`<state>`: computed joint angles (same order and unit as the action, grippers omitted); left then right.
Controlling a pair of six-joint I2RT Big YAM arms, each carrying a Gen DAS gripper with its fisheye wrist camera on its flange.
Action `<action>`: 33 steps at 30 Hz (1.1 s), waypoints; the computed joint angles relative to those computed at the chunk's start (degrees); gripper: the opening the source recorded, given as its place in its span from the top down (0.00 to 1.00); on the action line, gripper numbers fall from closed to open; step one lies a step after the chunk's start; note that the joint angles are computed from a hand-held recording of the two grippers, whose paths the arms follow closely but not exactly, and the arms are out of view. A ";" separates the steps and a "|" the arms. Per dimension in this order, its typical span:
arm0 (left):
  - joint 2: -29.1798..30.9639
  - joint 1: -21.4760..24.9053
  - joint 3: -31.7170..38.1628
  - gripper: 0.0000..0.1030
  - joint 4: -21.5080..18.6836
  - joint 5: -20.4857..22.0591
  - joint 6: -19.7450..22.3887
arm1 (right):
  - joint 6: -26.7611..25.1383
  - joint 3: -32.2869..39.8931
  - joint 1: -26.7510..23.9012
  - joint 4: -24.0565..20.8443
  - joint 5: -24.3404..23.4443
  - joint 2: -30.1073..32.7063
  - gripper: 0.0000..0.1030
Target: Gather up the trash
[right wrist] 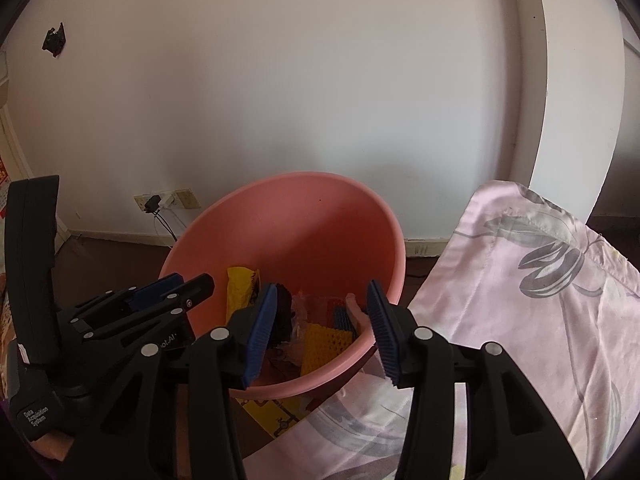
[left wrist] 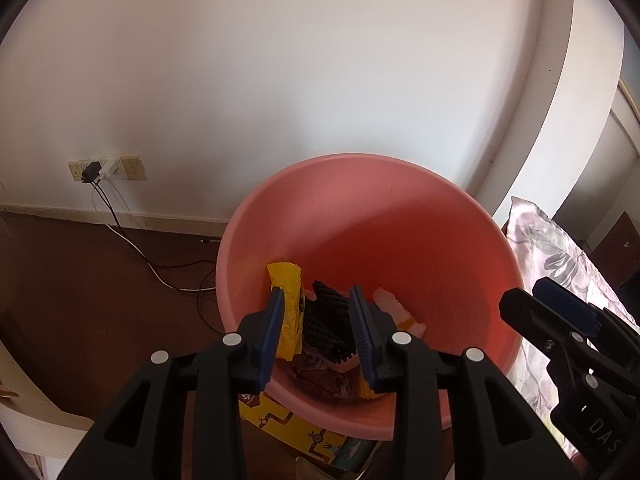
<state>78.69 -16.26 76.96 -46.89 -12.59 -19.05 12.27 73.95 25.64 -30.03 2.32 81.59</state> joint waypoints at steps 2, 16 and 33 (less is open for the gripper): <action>-0.21 -0.26 -0.04 0.68 -0.01 -0.18 -0.03 | 0.38 -0.48 0.03 0.16 0.27 -0.55 0.54; -1.95 -2.19 -0.51 0.62 0.13 -0.43 1.29 | 1.53 -4.79 0.42 0.41 1.74 -4.89 0.54; -3.66 -6.11 -0.23 0.55 0.74 -2.25 3.20 | 3.70 -8.99 -0.95 1.67 2.89 -10.96 0.54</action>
<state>75.03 -22.37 76.73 -46.16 -14.84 -15.85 15.97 64.95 24.69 -28.35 5.21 70.63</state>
